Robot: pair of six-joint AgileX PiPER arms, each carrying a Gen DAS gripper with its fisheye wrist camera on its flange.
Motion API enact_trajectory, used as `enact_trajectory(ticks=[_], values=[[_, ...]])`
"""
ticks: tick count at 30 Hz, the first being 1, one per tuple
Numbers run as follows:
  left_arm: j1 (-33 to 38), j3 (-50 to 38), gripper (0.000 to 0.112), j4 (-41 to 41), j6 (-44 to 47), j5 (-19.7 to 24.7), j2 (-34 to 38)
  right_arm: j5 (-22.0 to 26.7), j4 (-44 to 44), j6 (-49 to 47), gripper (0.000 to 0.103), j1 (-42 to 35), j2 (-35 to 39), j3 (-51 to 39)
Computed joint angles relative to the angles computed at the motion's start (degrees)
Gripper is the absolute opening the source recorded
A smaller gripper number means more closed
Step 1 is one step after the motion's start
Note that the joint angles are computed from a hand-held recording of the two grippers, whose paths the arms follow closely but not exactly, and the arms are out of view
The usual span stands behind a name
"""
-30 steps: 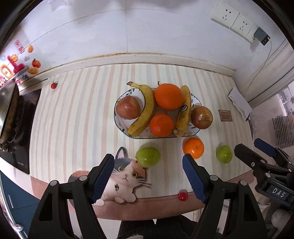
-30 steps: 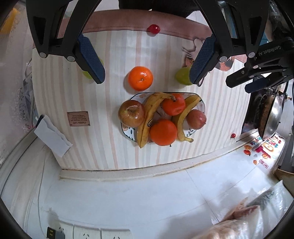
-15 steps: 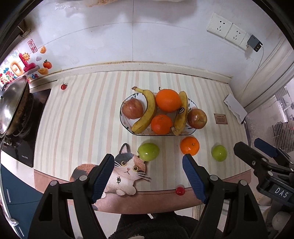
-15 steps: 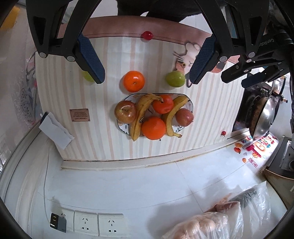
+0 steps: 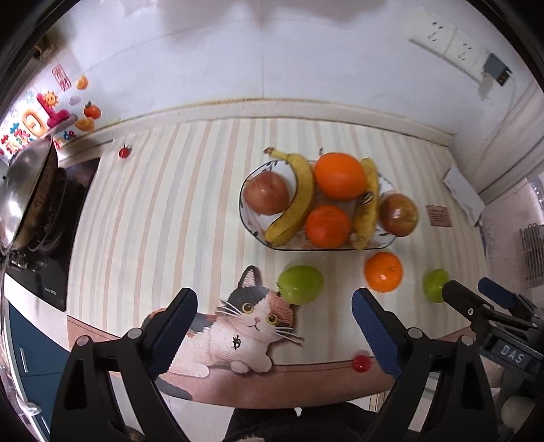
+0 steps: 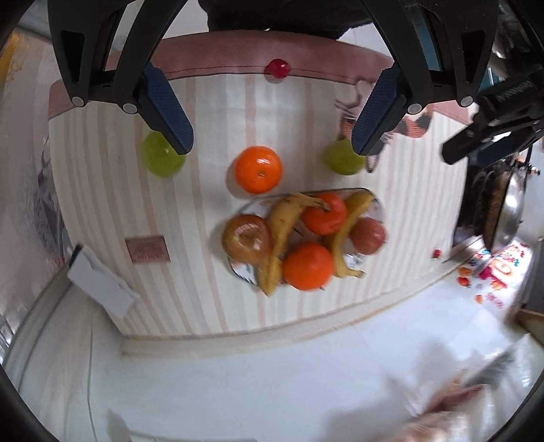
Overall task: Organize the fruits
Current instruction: 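Grasp a tangerine with the right tool while the left tool grasps a large green apple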
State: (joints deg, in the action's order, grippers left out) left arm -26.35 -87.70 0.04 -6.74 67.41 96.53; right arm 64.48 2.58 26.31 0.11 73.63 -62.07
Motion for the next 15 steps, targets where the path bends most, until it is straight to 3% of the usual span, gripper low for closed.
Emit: enact_trajectory(ticks=[6,15], values=[[2.83,1.35,0.093,-1.18,1.68,-2.15,5.16,-10.10,7.32,-7.25,0.096,-6.58,7.75,7.76],[3.62,-0.20,0.093,-5.33,5.30,-1.61,14.40,-21.63,10.77,-10.19,0.093,-6.17,19.98,10.05]])
